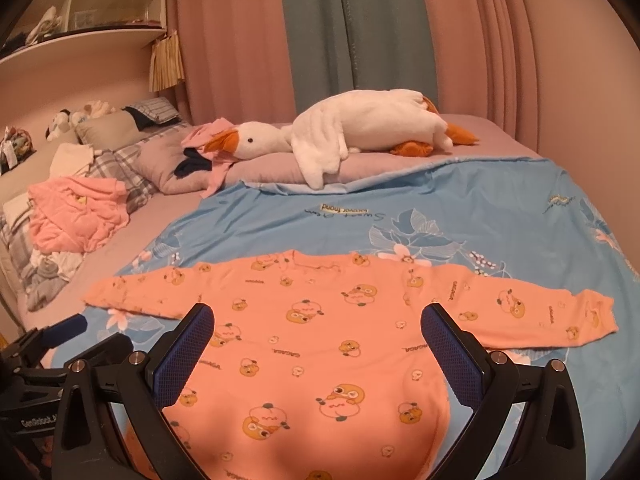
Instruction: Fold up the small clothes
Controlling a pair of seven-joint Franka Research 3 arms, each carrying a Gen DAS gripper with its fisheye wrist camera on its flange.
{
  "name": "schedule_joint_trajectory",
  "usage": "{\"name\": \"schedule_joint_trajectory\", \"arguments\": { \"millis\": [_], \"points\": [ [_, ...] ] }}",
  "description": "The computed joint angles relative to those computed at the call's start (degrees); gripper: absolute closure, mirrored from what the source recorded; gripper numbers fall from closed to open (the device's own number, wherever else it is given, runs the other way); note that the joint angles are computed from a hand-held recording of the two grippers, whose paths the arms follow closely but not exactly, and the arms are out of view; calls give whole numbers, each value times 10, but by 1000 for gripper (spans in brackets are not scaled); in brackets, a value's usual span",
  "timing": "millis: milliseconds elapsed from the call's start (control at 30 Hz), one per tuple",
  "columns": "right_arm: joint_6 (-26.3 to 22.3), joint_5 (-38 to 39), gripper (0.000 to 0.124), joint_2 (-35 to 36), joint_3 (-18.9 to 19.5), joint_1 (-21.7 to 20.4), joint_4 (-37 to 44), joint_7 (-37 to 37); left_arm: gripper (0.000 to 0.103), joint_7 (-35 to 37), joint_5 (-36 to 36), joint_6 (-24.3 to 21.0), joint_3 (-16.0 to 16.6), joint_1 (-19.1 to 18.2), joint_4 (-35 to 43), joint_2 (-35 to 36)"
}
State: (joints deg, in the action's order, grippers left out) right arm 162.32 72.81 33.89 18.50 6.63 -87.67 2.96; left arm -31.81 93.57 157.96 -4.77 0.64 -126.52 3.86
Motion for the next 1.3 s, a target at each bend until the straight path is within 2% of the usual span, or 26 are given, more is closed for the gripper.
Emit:
{"name": "schedule_joint_trajectory", "arguments": {
  "millis": [1300],
  "points": [
    [7, 4, 22, 3, 5, -3, 2, -5, 1, 12, -5, -1, -2, -4, -3, -3]
  ]
}}
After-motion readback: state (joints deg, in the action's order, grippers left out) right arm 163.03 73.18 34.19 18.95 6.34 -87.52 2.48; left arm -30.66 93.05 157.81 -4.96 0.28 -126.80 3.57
